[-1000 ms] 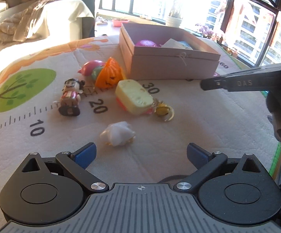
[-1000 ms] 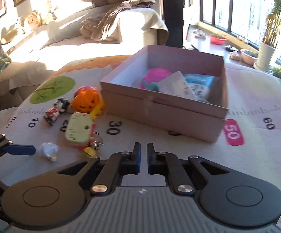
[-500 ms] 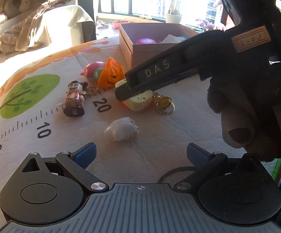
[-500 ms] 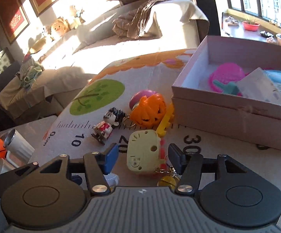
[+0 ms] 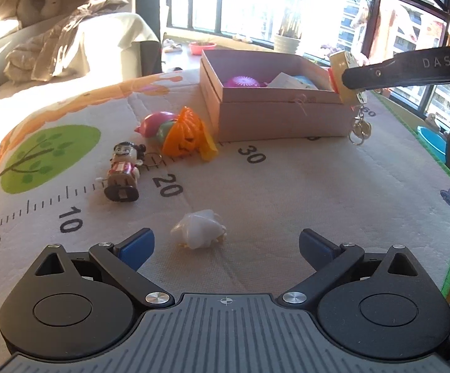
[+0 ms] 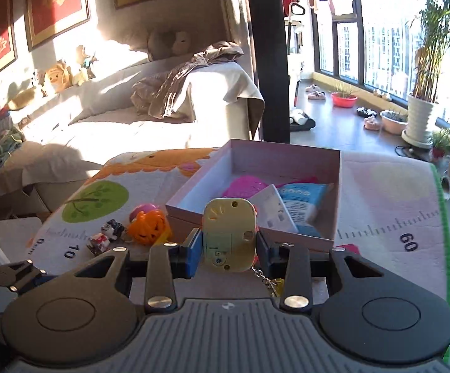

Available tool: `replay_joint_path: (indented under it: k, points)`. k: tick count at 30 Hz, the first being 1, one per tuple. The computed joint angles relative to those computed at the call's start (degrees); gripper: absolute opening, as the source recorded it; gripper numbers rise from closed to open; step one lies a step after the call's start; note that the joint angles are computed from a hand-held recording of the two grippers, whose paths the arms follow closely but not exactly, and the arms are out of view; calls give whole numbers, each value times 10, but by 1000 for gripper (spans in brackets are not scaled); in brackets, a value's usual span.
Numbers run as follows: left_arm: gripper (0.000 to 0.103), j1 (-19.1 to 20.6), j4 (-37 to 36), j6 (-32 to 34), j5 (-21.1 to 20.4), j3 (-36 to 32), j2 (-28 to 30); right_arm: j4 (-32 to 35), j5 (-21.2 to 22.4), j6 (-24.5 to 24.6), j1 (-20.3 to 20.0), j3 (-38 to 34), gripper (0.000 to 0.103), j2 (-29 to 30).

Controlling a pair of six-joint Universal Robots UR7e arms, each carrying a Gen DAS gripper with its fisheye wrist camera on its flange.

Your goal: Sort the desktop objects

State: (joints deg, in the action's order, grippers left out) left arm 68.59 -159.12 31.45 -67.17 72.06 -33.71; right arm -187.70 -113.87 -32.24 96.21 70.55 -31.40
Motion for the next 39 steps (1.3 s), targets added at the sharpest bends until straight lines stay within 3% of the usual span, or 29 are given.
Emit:
replay_joint_path:
  k: [2,6,14,22,24,25,31,33,34,36,37,39]
  points:
    - [102,0,2,0,1,2,-1,18,4,-1,-5,9,38,-6]
    - [102,0,8,-6,10,-1,1,62,65,28,-19,37,41,-23]
    - [102,3,-1,-22,12,-1,-2,-30,14,61,-30,48,65,-1]
    - [101,0,-47,-37,9,-67,39,-61,-13,89,-50,58,67,11]
    - [89,-1,-45,-24,11,-112,67,-88,-8,80,-53,60,69,19]
    - [78,-2,-36,-18,17,-139,83,-97,-7,72,-53,61,70,22]
    - [75,-5,14,6,39,-300,184,-101,4,83,-56,67,80,18]
    - [61,-7,24,21,59,-338,209,-103,1,87,-55,66,83,19]
    - [46,-8,21,32,72,-345,215,-103,0,88,-55,66,84,19]
    - [44,-6,6,39,66,-316,199,-103,2,92,-56,67,85,19]
    - [38,-5,-5,38,61,-285,181,-102,3,92,-56,67,86,18]
    - [37,-3,-14,34,44,-222,141,-100,4,92,-56,66,87,18]
